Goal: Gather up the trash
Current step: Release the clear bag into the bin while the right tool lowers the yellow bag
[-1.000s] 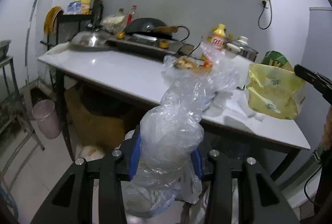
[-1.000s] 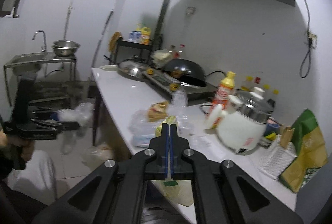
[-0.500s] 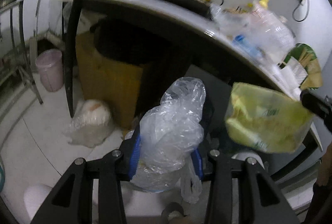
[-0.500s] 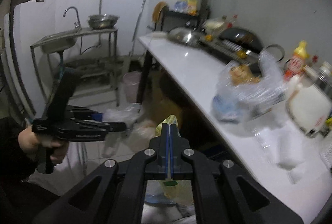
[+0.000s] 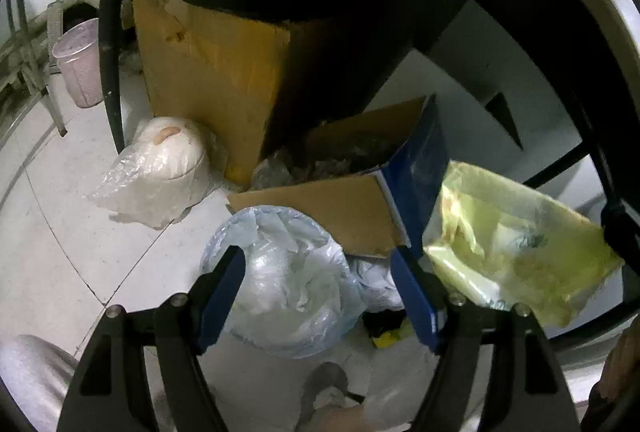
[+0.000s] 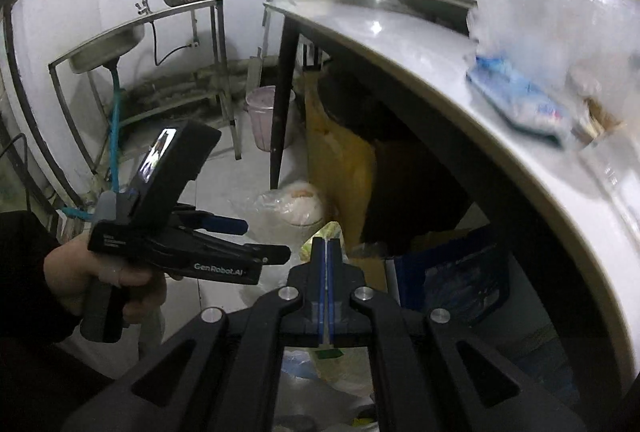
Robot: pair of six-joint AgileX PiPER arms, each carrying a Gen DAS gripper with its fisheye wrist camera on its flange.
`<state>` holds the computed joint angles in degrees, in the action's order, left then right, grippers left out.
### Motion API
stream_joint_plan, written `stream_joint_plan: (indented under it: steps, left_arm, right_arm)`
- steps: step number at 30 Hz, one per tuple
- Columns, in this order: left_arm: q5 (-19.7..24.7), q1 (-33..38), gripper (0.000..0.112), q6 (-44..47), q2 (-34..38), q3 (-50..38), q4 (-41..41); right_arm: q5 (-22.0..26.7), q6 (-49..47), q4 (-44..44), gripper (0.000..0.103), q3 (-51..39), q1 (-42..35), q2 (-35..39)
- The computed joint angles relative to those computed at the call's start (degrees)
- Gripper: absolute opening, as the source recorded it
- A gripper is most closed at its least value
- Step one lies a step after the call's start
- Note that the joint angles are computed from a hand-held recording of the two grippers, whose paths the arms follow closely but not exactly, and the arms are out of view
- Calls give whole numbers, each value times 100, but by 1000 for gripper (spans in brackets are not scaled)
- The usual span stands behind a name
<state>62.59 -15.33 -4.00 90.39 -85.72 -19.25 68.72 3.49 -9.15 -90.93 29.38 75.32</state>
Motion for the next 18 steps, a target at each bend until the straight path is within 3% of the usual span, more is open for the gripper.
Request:
stream_joint_plan:
  steps: [9,18]
  left_arm:
    - [128,475,75,244,-94,36,185]
    - [327,1360,75,837,-518,324,-147]
  right_arm:
    - [-493,-556,612,1,145,-553,395]
    - [-670,-480,634,1,-41,-253,1287]
